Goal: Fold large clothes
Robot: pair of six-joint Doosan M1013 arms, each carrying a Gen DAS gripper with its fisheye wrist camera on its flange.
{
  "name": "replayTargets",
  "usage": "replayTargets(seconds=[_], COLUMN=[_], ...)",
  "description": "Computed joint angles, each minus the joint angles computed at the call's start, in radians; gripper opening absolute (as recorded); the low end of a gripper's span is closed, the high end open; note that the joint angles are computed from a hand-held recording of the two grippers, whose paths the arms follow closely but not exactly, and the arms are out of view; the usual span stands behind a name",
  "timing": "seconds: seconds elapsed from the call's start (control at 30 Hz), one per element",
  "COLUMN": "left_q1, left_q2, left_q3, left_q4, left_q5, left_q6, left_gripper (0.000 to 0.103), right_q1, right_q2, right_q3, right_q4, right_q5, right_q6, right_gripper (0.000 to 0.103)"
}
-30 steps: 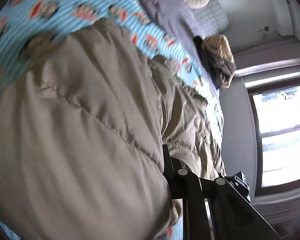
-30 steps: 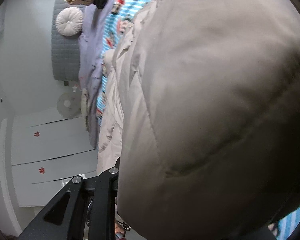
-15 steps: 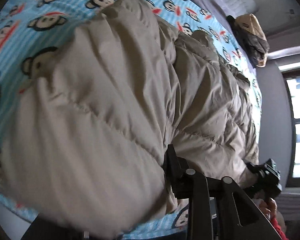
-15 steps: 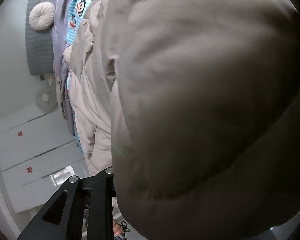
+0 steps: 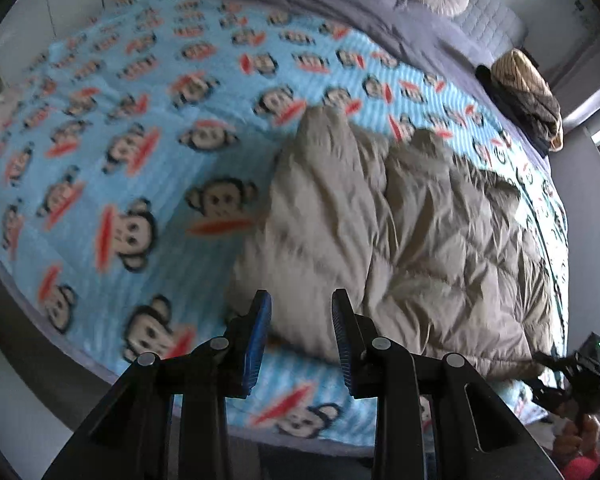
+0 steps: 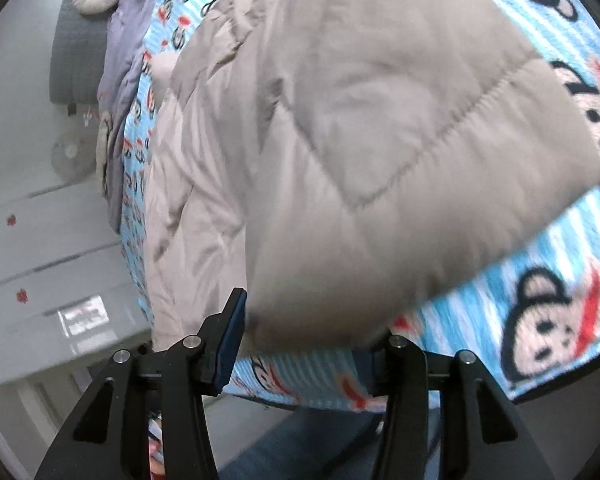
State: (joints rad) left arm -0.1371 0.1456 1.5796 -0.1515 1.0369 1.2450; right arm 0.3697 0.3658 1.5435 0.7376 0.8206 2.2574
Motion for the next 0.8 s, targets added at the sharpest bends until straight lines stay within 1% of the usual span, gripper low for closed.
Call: replayTargets(seconds=[0.03, 0.07, 0.17, 0.2, 0.27, 0.3, 0.33, 0.43, 0.47, 0.53, 0.6, 0.63, 0.7, 0.73, 0.77, 0.8], left_q1=[0.004, 0.003, 0.001, -0.006, -0.022, -0.022, -0.021, -0.013, -0.011, -0.007, 0.0, 0.002, 0.007, 0.008, 0.008, 0.007], left_q2=[0.004, 0.015, 0.055, 0.07, 0.098, 0.112, 0.118, 0.123, 0.125, 0.134, 0.142, 0.146, 0.155, 0.158, 0.161, 0.162], left_q3=[-0.005, -0.015, -0.029, -0.031, -0.037, -0.038, -0.037, -0.039, -0.042, -0.058, -0.075, -0.083, -0.102, -0.111, -0.12, -0.129], left_q4=[-0.003, -0.004, -0.018, -0.006, 0.034, 0.037, 0.035, 0.012, 0.009, 0.008, 0.003, 0.0, 0.003, 0.012, 0.023, 0.04], left_q5=[0.002, 0.007, 0.038, 0.047, 0.088, 0.117, 0.133, 0.145, 0.149, 0.167, 0.182, 0.188, 0.204, 0.209, 0.215, 0.214], left_q6=[0.005, 0.002, 0.015, 0.018, 0.003, 0.007, 0.007, 0.02, 0.025, 0.036, 0.048, 0.054, 0.063, 0.065, 0.064, 0.061], left_gripper=[0.032, 0.032, 0.032, 0.032, 0.032, 0.032, 0.032, 0.032, 0.032, 0.032, 0.032, 0.032, 0.032, 0.033, 0.051, 0.085], right_q1=[0.006, 0.002, 0.008, 0.011, 0.015, 0.019, 0.022, 0.032, 0.039, 0.055, 0.074, 0.079, 0.088, 0.091, 0.094, 0.099], right_q2=[-0.007, 0.015, 0.019, 0.026, 0.033, 0.042, 0.047, 0.042, 0.047, 0.065, 0.103, 0.124, 0.164, 0.172, 0.177, 0.182], right_q3=[-0.009, -0.05, -0.06, -0.071, -0.089, -0.107, -0.12, -0.141, -0.162, -0.214, -0.277, -0.303, -0.339, -0.341, -0.346, -0.353], right_q4=[-0.012, -0.018, 0.007, 0.013, 0.02, 0.023, 0.029, 0.015, -0.02, -0.126, -0.268, -0.292, -0.347, -0.357, -0.366, -0.379], right_q5=[0.017, 0.038, 0.043, 0.045, 0.064, 0.077, 0.086, 0.108, 0.117, 0.158, 0.226, 0.251, 0.336, 0.351, 0.36, 0.371], right_q6=[0.008, 0.008, -0.013, -0.019, -0.05, -0.07, -0.088, -0.151, -0.151, -0.103, -0.006, 0.02, 0.077, 0.093, 0.105, 0.112], right_gripper=[0.052, 0.052, 0.052, 0.052, 0.052, 0.052, 0.052, 0.052, 0.052, 0.052, 0.052, 0.052, 0.052, 0.052, 0.052, 0.053])
